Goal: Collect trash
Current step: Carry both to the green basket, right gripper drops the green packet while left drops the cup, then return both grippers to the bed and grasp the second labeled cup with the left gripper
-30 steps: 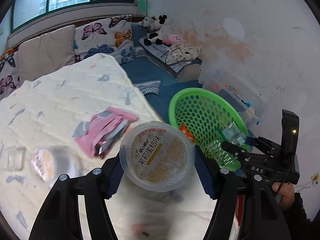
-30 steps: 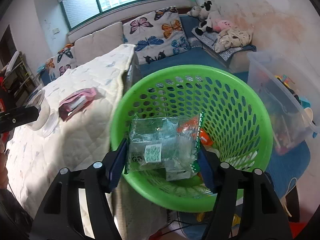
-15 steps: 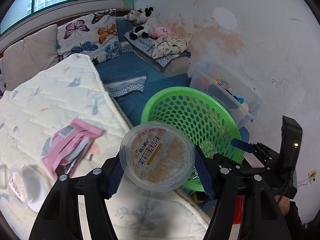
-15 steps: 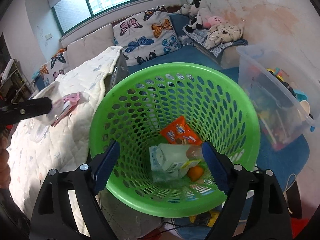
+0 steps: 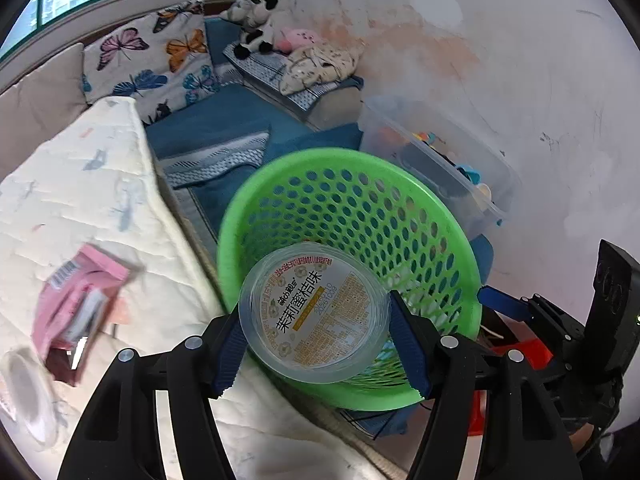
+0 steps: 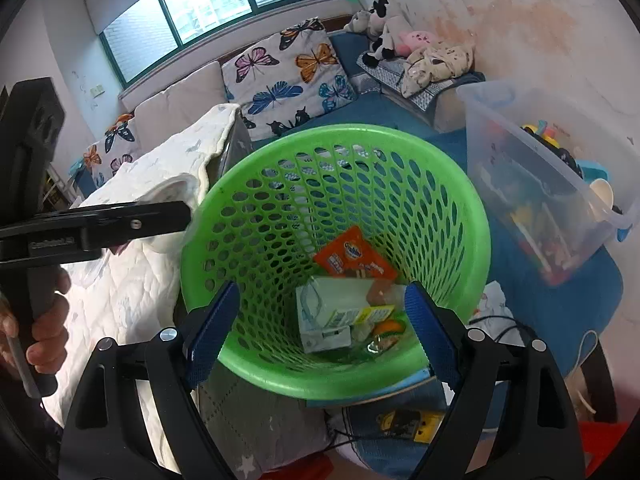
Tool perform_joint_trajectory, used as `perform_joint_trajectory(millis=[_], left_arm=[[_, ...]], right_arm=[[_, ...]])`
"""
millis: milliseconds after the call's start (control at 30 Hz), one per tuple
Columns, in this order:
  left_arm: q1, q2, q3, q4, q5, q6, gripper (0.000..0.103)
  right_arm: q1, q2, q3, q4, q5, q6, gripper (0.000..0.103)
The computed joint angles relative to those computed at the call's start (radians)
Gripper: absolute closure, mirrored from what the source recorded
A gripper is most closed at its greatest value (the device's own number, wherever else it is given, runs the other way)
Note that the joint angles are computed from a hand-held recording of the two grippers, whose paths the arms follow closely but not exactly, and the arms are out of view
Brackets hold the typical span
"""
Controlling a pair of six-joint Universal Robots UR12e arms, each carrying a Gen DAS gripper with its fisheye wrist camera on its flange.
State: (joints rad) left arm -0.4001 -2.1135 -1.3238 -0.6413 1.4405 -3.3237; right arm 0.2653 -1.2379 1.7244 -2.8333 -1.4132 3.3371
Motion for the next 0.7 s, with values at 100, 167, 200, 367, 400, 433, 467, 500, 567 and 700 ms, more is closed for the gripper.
perform_joint_trajectory(millis=[100, 167, 200, 367, 400, 433, 467, 500, 567, 700], left_arm=[[-0.003, -0.005, 0.004, -0.010, -0.004, 0.004, 0.030], [-0.004, -0.003, -0.002, 0.010, -0.003, 0.003, 0.022], [-0.004, -0.001, -0.008, 0.022, -0.011, 0.008, 0.021], [-0.003, 0.018, -0.033, 0.048, -0.003, 0.003, 0.018], [-0.002, 0.028, -0.048, 0.060, 0.009, -0.001, 0.018], [0.000, 0.035, -0.056, 0.065, 0.016, -0.005, 0.018], [0.003, 0.040, -0.064, 0.069, 0.021, -0.009, 0.018], [0.006, 0.051, -0.079, 0.078, 0.032, -0.016, 0.018], [0.011, 0.070, -0.105, 0.094, 0.057, -0.023, 0.018], [0.025, 0.115, -0.167, 0.120, 0.120, -0.050, 0.018]], right_arm=[[0.001, -0.003, 0.006, -0.001, 0.002, 0.003, 0.019], [0.001, -0.005, 0.008, -0.001, 0.002, 0.004, 0.019], [0.001, -0.005, 0.009, -0.003, 0.003, 0.004, 0.019], [0.008, -0.008, 0.009, -0.002, 0.004, 0.001, 0.019], [0.010, -0.009, 0.009, -0.003, 0.002, -0.003, 0.019], [0.013, -0.010, 0.009, -0.004, 0.001, -0.006, 0.019], [0.016, -0.011, 0.009, -0.004, 0.004, -0.009, 0.019], [0.019, -0.012, 0.008, -0.004, 0.007, -0.010, 0.019], [0.024, -0.011, 0.004, -0.004, 0.013, -0.013, 0.019], [0.039, -0.008, -0.006, -0.009, 0.024, -0.021, 0.018]])
